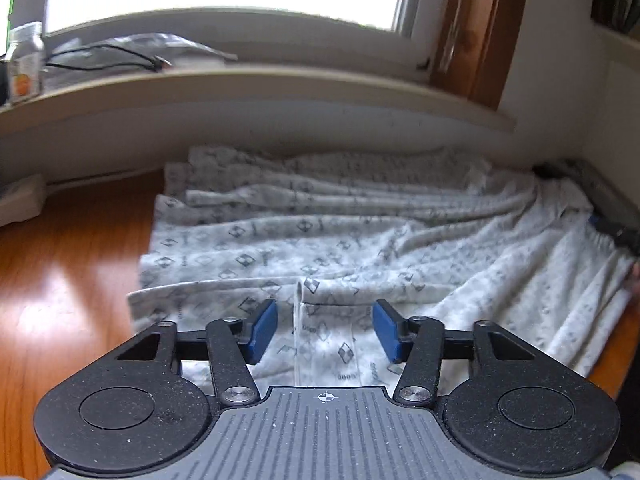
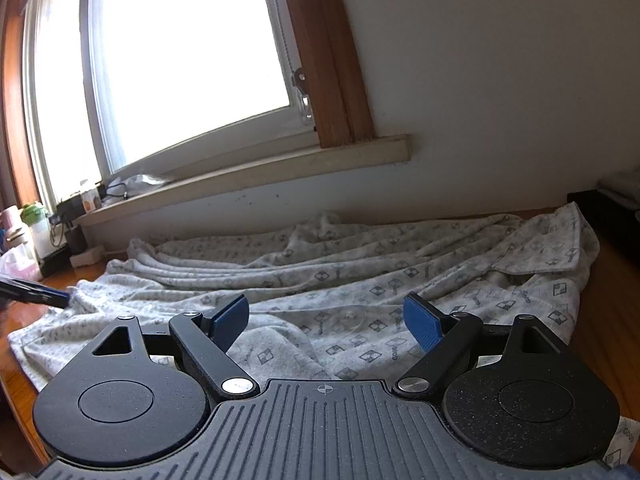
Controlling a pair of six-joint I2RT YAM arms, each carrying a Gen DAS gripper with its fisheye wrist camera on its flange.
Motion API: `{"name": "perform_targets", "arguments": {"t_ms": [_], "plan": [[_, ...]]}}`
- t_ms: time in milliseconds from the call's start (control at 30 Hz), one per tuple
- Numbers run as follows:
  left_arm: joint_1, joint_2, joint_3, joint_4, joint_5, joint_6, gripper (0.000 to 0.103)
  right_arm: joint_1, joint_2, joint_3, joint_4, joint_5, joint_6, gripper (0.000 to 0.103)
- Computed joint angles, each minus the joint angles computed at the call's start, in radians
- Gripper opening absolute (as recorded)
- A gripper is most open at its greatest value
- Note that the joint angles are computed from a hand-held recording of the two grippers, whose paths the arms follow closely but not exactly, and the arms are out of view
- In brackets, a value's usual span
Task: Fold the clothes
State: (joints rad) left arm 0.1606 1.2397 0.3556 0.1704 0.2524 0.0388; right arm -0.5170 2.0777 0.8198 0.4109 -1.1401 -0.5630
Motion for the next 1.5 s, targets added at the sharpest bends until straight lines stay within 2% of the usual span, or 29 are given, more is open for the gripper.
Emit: {"name": "perform_targets", "arguments": {"t_ms": [33,100,133,167,233,333,400,467,533,600,667,733,800,833,900,1000,1100,1167,1233,1300,1333,1400,1500], "plan": [[-0.003,0.022,0.006,0.012,0.004,0.012,0.047,-0.003,0.0,-0.004,0.005,-0.009,-0.007,0.084],[-0.013,0.047,0.015,0.027,0.0,0.021,0.026,0.007,-0.018,-0.002,-0.058,-0.002,-0.087,0.082],[-0.019,0.04,0.01,0.04,-0.005,0.02,0.023,0.013,-0.027,-0.001,-0.092,0.003,-0.129,0.08],[-0.024,0.032,0.006,0.05,-0.007,0.019,0.012,0.021,-0.036,0.003,-0.134,0.015,-0.171,0.077],[-0.023,-0.033,-0.003,0.031,0.0,0.0,0.012,0.039,-0.053,0.01,-0.213,0.042,-0.25,0.069],[0.027,-0.205,-0.011,-0.029,0.039,-0.074,0.012,0.042,-0.064,0.005,-0.239,0.048,-0.279,0.069],[0.103,-0.275,0.006,-0.092,0.102,-0.134,0.012,0.031,-0.07,0.024,-0.326,0.032,-0.326,0.069],[0.114,-0.186,0.051,-0.155,0.06,-0.078,0.014,0.022,-0.076,0.037,-0.404,0.019,-0.378,0.069],[0.128,-0.071,0.088,-0.182,0.037,-0.052,0.026,0.015,-0.086,0.042,-0.465,0.007,-0.436,0.069],[0.114,-0.054,0.054,-0.133,0.002,-0.048,0.043,0.012,-0.098,0.043,-0.523,0.004,-0.495,0.069],[0.101,-0.038,0.021,-0.083,-0.028,-0.045,0.045,0.01,-0.111,0.035,-0.547,0.0,-0.522,0.069],[0.115,-0.079,-0.017,-0.07,0.006,-0.048,0.048,0.014,-0.116,0.039,-0.587,0.001,-0.546,0.069],[0.13,-0.166,-0.062,-0.096,0.019,-0.034,0.061,0.025,-0.124,0.032,-0.602,0.008,-0.568,0.069],[0.148,-0.211,-0.08,-0.115,0.038,-0.029,0.062,0.033,-0.132,0.017,-0.582,0.017,-0.569,0.069],[0.21,-0.316,-0.119,-0.172,0.103,-0.016,0.062,0.05,-0.146,-0.016,-0.516,0.039,-0.552,0.069],[0.306,-0.426,-0.165,-0.223,0.217,-0.014,0.062,0.054,-0.13,-0.035,-0.393,0.052,-0.446,0.069],[0.38,-0.461,-0.195,-0.238,0.34,0.012,0.062,0.051,-0.103,-0.034,-0.289,0.058,-0.327,0.069],[0.373,-0.429,-0.192,-0.235,0.356,0.041,0.06,0.051,-0.089,-0.032,-0.237,0.064,-0.273,0.07],[0.304,-0.386,-0.182,-0.204,0.295,0.038,0.06,0.052,-0.082,-0.027,-0.208,0.071,-0.252,0.07],[0.235,-0.336,-0.168,-0.163,0.238,0.028,0.059,0.054,-0.067,-0.006,-0.231,0.071,-0.249,0.07],[0.197,-0.305,-0.159,-0.129,0.201,0.016,0.055,0.055,-0.059,0.005,-0.245,0.071,-0.248,0.07],[0.14,-0.197,-0.112,-0.062,0.149,-0.015,0.038,0.055,-0.052,0.019,-0.271,0.069,-0.258,0.07],[0.058,-0.051,-0.03,0.001,0.057,-0.043,0.036,0.055,-0.042,0.039,-0.311,0.067,-0.273,0.071]]}}
